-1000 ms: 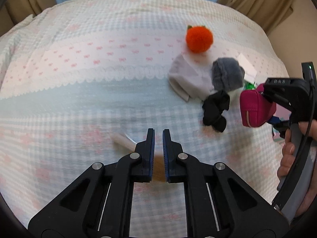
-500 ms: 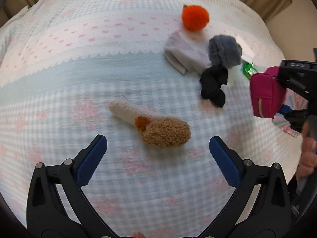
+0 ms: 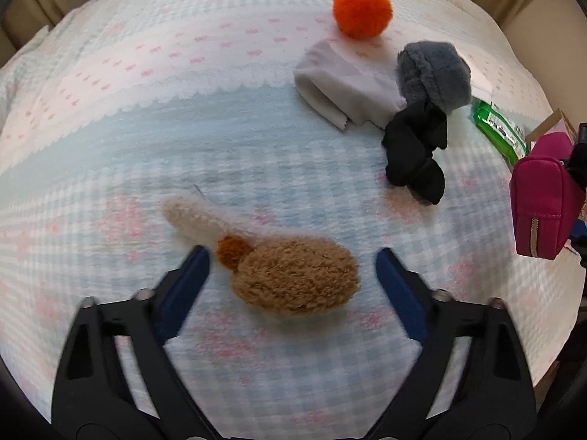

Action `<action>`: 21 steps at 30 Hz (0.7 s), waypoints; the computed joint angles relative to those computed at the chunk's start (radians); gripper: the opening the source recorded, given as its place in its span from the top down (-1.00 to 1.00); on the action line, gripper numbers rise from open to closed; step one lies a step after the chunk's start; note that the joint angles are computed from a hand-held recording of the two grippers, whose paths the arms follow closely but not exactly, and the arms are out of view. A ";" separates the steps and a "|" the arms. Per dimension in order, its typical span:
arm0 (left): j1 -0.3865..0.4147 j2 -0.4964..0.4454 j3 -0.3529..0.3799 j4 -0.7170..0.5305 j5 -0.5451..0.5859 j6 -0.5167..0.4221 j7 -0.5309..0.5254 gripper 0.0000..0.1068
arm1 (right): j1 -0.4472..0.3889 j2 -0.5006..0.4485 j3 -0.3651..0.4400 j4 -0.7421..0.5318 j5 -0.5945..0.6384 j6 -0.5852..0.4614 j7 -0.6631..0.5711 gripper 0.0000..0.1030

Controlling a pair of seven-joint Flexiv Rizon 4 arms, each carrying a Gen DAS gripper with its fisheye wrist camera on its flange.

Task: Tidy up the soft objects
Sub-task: 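Grasp the magenta pouch with the right tool while the left tool grasps the brown fuzzy toy, then carry both items over the cardboard box and open both tools to drop them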

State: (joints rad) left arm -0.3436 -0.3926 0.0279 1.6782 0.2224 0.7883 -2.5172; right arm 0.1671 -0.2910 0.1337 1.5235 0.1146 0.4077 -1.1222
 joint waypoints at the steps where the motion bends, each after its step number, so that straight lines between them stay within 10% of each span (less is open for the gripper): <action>1: 0.002 -0.003 -0.003 -0.004 -0.007 -0.015 0.006 -0.34 | 0.000 0.001 0.000 0.002 0.002 0.001 0.002 0.08; 21: 0.006 0.087 0.000 -0.067 0.052 -0.065 0.010 -0.01 | -0.001 0.038 0.007 -0.061 0.049 -0.038 -0.013 0.08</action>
